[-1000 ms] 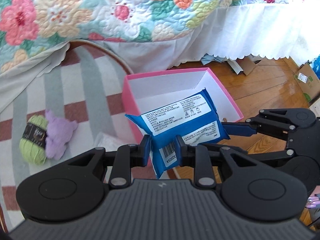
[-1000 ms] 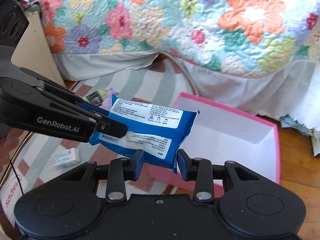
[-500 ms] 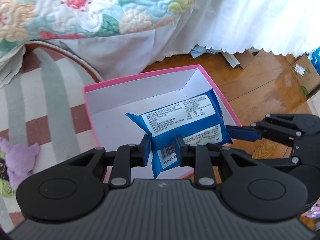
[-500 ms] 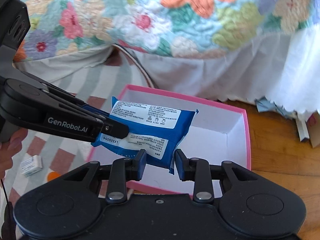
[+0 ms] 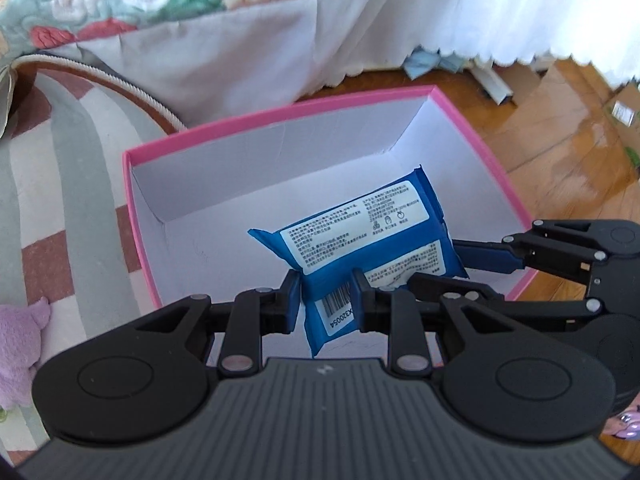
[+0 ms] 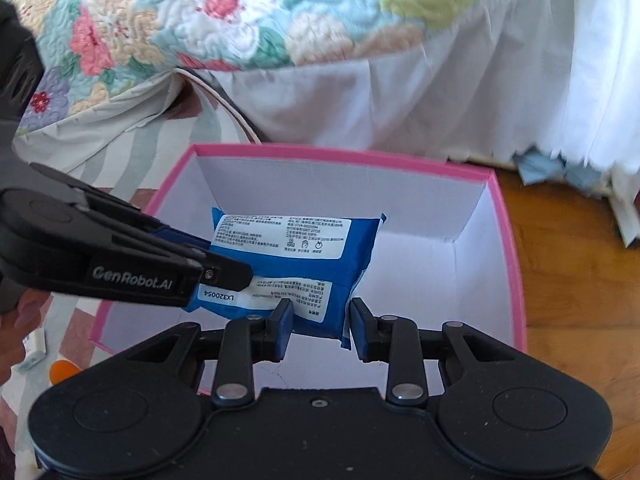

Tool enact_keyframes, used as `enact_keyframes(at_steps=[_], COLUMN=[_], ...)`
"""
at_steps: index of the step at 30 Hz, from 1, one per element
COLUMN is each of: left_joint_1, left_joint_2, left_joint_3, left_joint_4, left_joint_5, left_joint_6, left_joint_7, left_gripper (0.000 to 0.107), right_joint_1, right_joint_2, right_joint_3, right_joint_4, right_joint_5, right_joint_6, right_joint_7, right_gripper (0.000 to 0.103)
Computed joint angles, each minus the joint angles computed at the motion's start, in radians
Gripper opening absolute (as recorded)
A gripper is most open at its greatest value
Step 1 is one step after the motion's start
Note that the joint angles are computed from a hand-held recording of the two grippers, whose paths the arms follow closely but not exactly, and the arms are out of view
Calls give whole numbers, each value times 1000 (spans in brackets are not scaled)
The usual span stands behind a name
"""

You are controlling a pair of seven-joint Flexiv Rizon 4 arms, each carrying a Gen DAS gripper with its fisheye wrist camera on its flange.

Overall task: Organize objects
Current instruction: 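Carry the wipe pack with the left gripper into the pink box, then open the left gripper to drop the pack and withdraw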

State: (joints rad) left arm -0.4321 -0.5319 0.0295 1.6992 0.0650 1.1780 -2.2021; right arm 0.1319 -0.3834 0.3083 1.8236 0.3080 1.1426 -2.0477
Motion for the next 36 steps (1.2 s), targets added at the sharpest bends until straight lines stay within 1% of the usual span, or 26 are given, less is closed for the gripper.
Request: enact_keyframes(at_steps=[3,6,9,13,14,17,20,22,23,24,25,27,32,34,36], left_joint_1=[-9,-24,-30,-58,-56,-50,-50,-35,-29,-25,-25,-32,-35,-26,-4], left_joint_2=[-12,-29,-46,-67,-67,-55,-33,-12,-3,3,8,18,78,108,141], left_joint_3=[4,20,26,61,60,54,56,43,35,27,22,20,13,-1,-27], left_joint_4=[-11,-23,-45,-88,-86,-72,-52,-23,-13,-12,-16,-17,7,23,62], left_joint_5=[9,23,33,79,84,91,103,96,88,79,76,86,105,101,69], left_joint_6=[-18,-20,-41,-80,-73,-69,-72,-50,-47,-64,-85,-97,-130,-142,-116], left_joint_7=[-4,-34,-45,-92,-100,-111,-124,-127,-127,-120,-115,-116,-128,-122,-109], left_gripper=[24,24,24,23,25,26,25,25,26,26,25,26,25,25,25], right_joint_1=[-1,1,18,28,28,50,27,7,-2,-7,2,25,-5,11,17], right_joint_2=[-13,-28,-43,-72,-80,-90,-83,-67,-58,-48,-40,-23,27,63,98], right_joint_3=[2,1,-13,-17,-16,-39,-20,-3,5,9,-3,-29,5,-13,-19], right_joint_4=[6,9,13,14,13,41,57,64,66,65,69,82,68,81,97], right_joint_5=[7,10,-20,-64,-75,-127,-138,-134,-132,-135,-151,-182,-120,-128,-112], right_joint_6=[6,27,43,80,83,128,141,140,132,112,99,91,15,-31,-51], right_joint_7=[0,11,52,82,89,137,165,170,172,170,179,210,178,193,185], right_gripper=[35,35,35,35,31,31,32,32,32,32,32,32,33,33,33])
